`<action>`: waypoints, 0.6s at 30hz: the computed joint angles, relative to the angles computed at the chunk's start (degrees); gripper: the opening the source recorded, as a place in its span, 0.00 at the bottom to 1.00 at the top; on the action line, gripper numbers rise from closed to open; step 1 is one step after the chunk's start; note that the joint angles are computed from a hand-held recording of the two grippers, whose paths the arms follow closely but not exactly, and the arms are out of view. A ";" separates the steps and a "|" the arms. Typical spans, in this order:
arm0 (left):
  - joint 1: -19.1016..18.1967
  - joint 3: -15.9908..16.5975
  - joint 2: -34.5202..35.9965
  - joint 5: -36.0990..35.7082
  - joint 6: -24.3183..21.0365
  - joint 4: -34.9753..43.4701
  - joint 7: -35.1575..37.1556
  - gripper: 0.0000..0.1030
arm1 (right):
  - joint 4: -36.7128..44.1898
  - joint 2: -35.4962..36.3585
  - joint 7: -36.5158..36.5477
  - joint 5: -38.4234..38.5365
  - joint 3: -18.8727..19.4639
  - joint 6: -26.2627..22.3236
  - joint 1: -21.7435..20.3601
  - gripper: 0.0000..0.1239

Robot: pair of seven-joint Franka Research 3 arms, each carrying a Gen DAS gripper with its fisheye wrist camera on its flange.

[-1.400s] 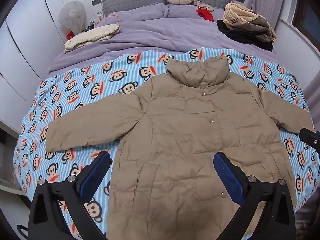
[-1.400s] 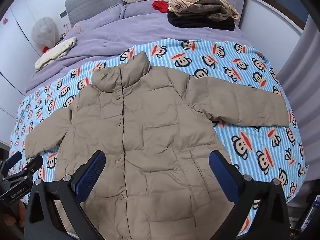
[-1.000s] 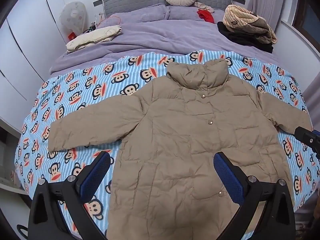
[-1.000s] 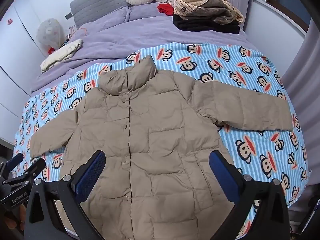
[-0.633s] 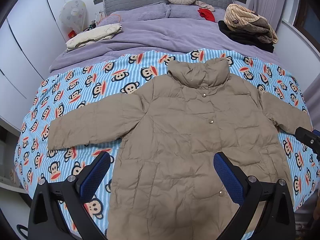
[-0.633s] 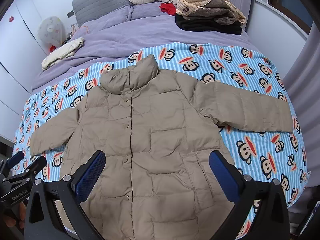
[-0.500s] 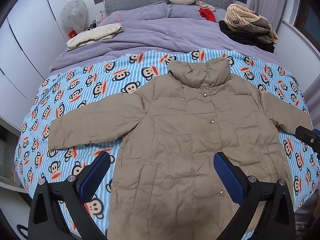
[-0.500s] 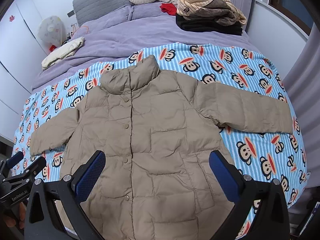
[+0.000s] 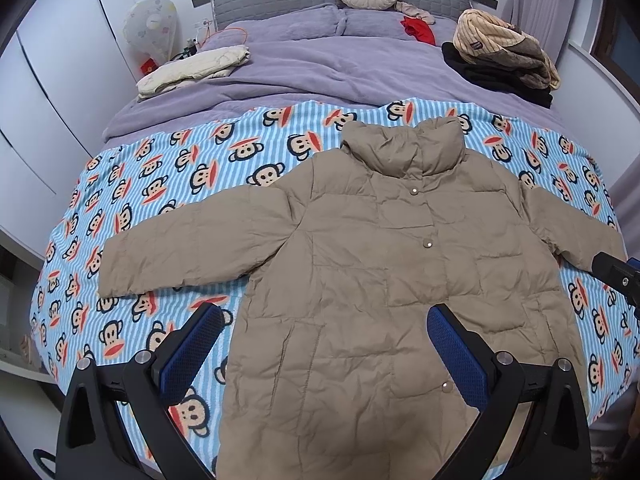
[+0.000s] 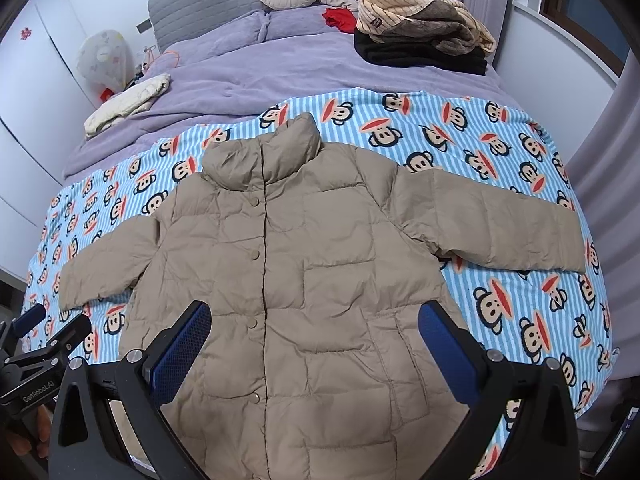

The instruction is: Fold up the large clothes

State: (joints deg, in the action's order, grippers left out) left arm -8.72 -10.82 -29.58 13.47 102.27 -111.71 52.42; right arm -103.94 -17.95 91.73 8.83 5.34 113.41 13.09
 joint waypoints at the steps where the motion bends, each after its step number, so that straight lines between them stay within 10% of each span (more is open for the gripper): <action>1: 0.02 -0.11 0.14 0.08 -0.09 0.14 -0.14 1.00 | 0.06 0.02 0.00 0.03 -0.02 -0.03 0.01 0.83; 18: -0.03 0.10 -0.03 -0.11 -0.54 0.13 -0.02 1.00 | 0.18 0.01 0.15 -0.24 0.02 0.05 0.04 0.83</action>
